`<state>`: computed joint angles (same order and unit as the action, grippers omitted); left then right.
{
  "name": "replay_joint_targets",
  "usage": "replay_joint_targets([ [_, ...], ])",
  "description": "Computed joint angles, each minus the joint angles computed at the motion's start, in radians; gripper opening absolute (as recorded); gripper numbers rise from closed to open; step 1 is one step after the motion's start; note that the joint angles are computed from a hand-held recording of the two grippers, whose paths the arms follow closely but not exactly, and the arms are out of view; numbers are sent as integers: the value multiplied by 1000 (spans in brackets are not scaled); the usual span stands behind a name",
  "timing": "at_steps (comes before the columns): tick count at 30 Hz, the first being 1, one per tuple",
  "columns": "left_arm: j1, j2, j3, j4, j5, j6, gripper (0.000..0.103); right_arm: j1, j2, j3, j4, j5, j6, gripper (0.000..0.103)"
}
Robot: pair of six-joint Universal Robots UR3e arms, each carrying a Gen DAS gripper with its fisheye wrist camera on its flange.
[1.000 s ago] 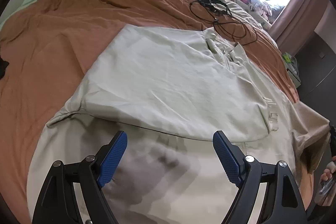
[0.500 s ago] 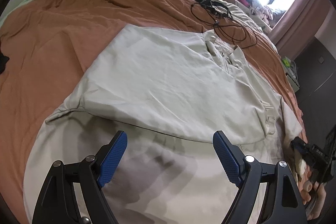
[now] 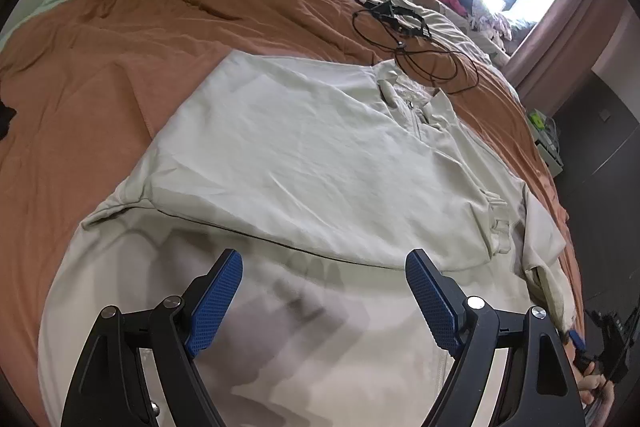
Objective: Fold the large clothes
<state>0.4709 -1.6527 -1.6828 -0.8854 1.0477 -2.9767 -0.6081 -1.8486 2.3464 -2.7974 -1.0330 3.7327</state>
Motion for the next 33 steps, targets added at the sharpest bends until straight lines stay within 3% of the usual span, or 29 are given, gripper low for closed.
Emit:
replay_joint_targets([
  [5, 5, -21, 9, 11, 19, 4, 85, -149, -41, 119, 14, 82, 19, 68],
  [8, 20, -37, 23, 5, 17, -2, 85, -177, 77, 151, -105, 115, 63, 67],
  [9, 25, -42, 29, 5, 17, -6, 85, -168, 141, 150, -206, 108, 104, 63],
  [11, 38, -42, 31, 3, 10, -12, 85, -146, 191, 108, -266, 36, 119, 39],
  [12, 43, -43, 32, 0, 6, -13, 85, -125, 211, 76, -271, -1, 120, 16],
  [13, 49, -43, 34, -3, 1, -15, 85, -112, 208, 58, -263, -17, 132, 12],
  [15, 60, -41, 38, -13, -7, -19, 85, -114, 157, 81, -331, 0, 165, 11],
  [21, 84, -21, 37, -36, -44, -14, 85, 157, 154, -166, -383, -200, 185, 9],
  [26, 118, -2, 32, -79, -86, 10, 85, 425, 321, -527, -298, -373, 110, 9],
  [33, 170, -1, 29, -89, -114, 4, 85, 686, 552, -940, -176, -482, 10, 8],
])
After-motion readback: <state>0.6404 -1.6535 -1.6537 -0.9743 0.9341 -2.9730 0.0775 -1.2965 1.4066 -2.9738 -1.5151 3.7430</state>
